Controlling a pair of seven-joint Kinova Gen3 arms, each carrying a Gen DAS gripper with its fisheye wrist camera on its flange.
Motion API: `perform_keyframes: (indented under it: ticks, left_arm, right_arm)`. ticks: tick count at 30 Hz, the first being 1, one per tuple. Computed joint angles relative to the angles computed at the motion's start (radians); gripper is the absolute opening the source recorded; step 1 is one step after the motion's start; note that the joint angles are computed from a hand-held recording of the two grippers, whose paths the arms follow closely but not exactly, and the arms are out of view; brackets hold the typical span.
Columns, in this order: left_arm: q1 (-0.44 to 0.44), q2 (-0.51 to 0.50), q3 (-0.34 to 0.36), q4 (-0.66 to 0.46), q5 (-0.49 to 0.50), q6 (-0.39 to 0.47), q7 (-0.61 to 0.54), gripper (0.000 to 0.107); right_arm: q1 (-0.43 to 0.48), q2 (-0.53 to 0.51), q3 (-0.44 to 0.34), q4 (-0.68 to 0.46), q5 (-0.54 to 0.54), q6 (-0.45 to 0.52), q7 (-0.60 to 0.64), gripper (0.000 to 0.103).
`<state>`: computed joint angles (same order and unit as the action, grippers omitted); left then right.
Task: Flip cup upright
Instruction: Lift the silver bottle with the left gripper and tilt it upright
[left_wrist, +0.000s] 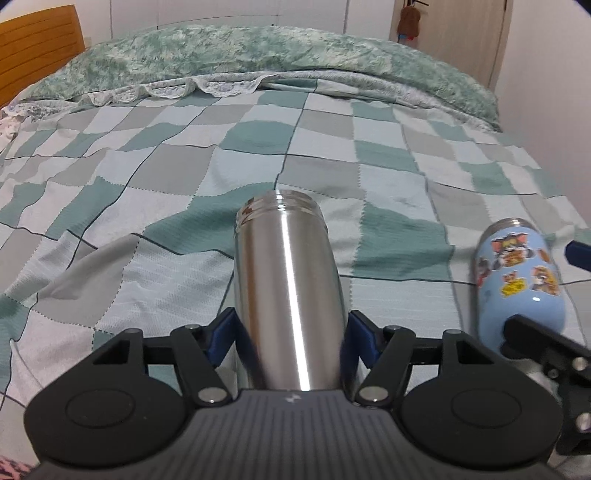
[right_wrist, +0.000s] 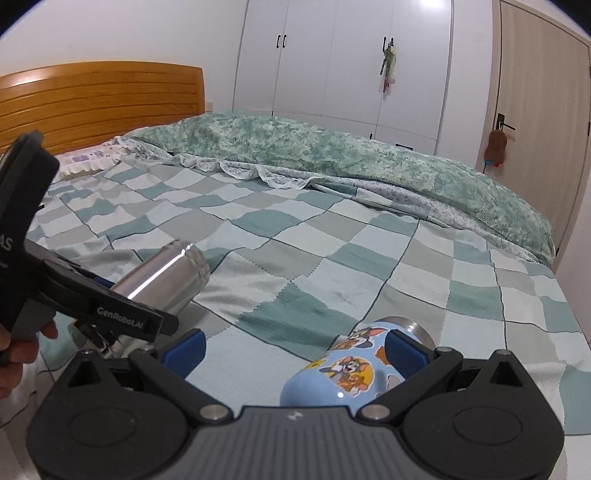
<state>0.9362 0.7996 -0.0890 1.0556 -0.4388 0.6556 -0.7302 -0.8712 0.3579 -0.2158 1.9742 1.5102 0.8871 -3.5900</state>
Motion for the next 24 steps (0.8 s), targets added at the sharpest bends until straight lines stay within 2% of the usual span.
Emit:
perform_keyframes:
  ticks: [9,17,21,24]
  left_arm:
    - [0.039,-0.102,0.001,0.134,-0.019,-0.055,0.040,0.066]
    - [0.090,-0.233,0.010,0.318,-0.072,-0.100,0.112,0.066]
    - [0.097,-0.296,0.033,0.420,-0.102,-0.125,0.143,0.065]
    - [0.070,-0.341,0.081,0.494,-0.096,-0.151,0.132,0.065]
  right_arm:
    - [-0.080,-0.044,-0.035,0.005,-0.086,0.089,-0.003,0.103]
    - [-0.176,-0.076,-0.081,0.011,-0.157,0.187,-0.033,0.103]
    - [-0.230,-0.068,-0.099,-0.002,-0.192,0.233,-0.040,0.103]
    - [-0.271,-0.058,-0.109,-0.008,-0.213,0.256,-0.061,0.103]
